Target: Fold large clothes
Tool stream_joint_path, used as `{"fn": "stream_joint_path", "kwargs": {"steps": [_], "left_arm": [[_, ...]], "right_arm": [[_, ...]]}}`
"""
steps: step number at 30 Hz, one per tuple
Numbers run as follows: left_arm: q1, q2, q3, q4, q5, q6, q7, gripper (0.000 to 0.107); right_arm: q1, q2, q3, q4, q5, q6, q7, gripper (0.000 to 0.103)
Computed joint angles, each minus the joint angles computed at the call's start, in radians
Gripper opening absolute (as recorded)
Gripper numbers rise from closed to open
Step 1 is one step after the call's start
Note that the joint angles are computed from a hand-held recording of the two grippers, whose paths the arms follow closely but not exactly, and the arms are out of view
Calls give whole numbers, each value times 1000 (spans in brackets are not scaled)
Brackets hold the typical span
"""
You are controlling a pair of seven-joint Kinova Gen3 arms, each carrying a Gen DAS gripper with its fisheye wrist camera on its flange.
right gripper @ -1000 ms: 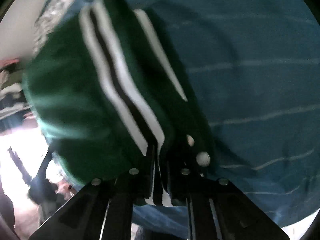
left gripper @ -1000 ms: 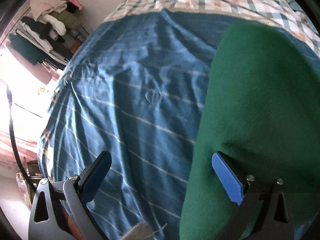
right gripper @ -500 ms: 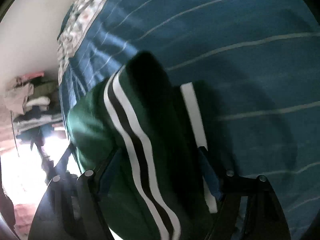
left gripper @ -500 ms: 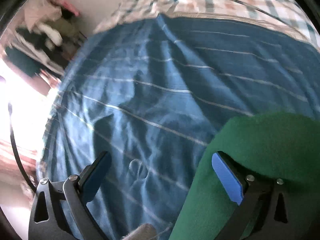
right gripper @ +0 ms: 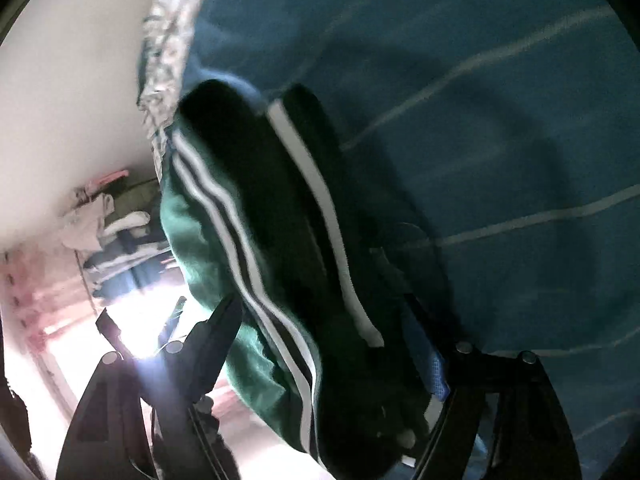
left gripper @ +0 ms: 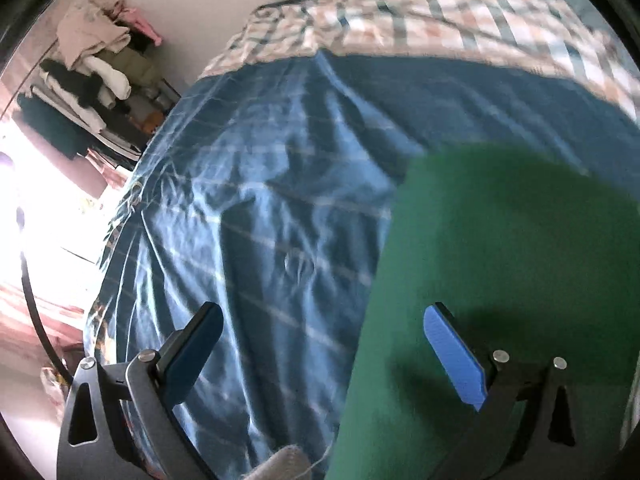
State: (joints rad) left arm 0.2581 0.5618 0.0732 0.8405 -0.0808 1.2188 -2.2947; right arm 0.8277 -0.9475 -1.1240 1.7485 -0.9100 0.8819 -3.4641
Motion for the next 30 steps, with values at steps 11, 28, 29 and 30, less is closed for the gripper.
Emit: {"fn": "stream_joint_path", "kwargs": {"steps": [11, 28, 29, 30], "left_arm": [[-25, -25, 7, 86, 2, -54, -47, 103], [-49, -16, 8, 33, 35, 73, -108, 103], [-49, -13, 14, 10, 39, 89, -112, 103], [-50, -14, 17, -6, 45, 97, -116, 103]], "right_arm": [[172, 174, -151, -275, -12, 245, 165, 41], [316, 0, -29, -373, -276, 589, -20, 19], [332, 15, -30, -381, -278, 608, 4, 23], [348, 33, -28, -408, -265, 637, 19, 24]]}}
